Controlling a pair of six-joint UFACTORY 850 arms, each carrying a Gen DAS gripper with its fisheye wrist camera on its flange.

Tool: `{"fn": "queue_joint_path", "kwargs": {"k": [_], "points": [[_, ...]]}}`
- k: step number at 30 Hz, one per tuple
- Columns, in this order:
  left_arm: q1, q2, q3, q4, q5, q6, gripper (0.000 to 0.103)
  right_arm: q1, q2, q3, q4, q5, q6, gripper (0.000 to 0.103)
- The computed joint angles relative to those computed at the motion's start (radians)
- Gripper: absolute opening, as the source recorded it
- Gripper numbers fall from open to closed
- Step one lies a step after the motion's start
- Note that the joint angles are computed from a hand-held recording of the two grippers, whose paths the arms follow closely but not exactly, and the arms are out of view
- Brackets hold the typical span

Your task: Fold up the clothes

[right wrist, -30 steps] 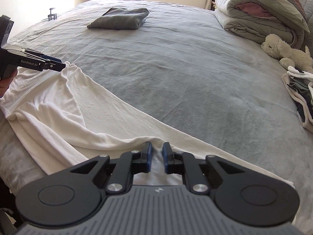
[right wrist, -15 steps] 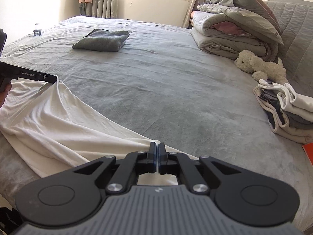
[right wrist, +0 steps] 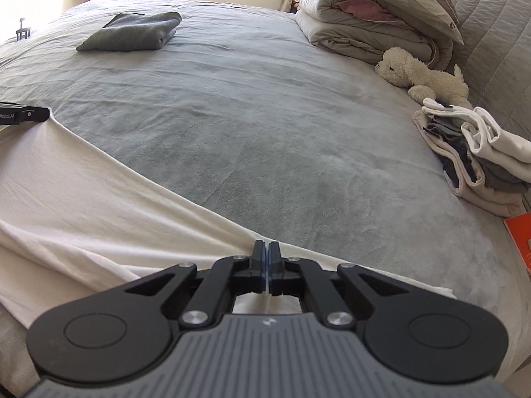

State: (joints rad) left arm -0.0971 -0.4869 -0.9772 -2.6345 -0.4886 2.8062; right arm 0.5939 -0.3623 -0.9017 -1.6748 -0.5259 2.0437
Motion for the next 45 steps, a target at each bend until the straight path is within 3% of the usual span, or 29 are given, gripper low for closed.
{"fn": "queue_joint_path", "kwargs": {"k": [3, 6, 8, 9, 10, 16, 24, 26, 30, 31, 35, 39, 45], "points": [[-0.002, 0.01, 0.003, -0.008, 0.011, 0.012, 0.007, -0.006, 0.017, 0.013, -0.035, 0.016, 0.049, 0.002], [0.003, 0.033, 0.01, 0.04, 0.018, -0.055, 0.021, -0.024, 0.07, 0.042, -0.03, 0.039, 0.103, 0.015], [0.006, 0.054, 0.022, 0.067, 0.0, -0.095, 0.036, -0.036, 0.112, 0.071, -0.016, 0.025, 0.116, 0.025], [0.008, 0.066, 0.03, 0.085, -0.013, -0.117, 0.038, -0.043, 0.133, 0.087, -0.011, 0.015, 0.122, 0.04], [0.01, 0.074, 0.035, 0.112, -0.023, -0.144, 0.041, -0.05, 0.154, 0.102, -0.005, 0.005, 0.128, 0.046], [0.019, 0.109, 0.058, 0.333, -0.069, -0.321, 0.042, -0.108, 0.253, 0.18, 0.041, -0.021, 0.161, 0.046], [-0.003, 0.117, 0.088, 0.49, -0.1, -0.37, 0.042, -0.146, 0.227, 0.187, 0.092, 0.057, 0.149, 0.043], [-0.009, 0.114, 0.091, 0.51, -0.098, -0.371, 0.042, -0.148, 0.205, 0.176, 0.122, 0.075, 0.109, 0.038], [-0.027, 0.091, 0.082, 0.542, -0.068, -0.368, 0.042, -0.152, 0.189, 0.158, 0.168, 0.104, 0.006, 0.006], [-0.034, 0.086, 0.083, 0.531, -0.059, -0.345, 0.042, -0.151, 0.184, 0.153, 0.187, 0.104, -0.02, 0.004], [-0.047, 0.088, 0.097, 0.467, -0.055, -0.245, 0.043, -0.13, 0.185, 0.151, 0.184, 0.038, -0.026, 0.003], [-0.041, 0.088, 0.093, 0.496, -0.057, -0.277, 0.043, -0.125, 0.19, 0.146, 0.222, -0.065, -0.066, 0.003], [-0.043, 0.09, 0.098, 0.482, -0.058, -0.254, 0.043, -0.16, 0.159, 0.121, 0.275, -0.099, -0.122, 0.0]]}}
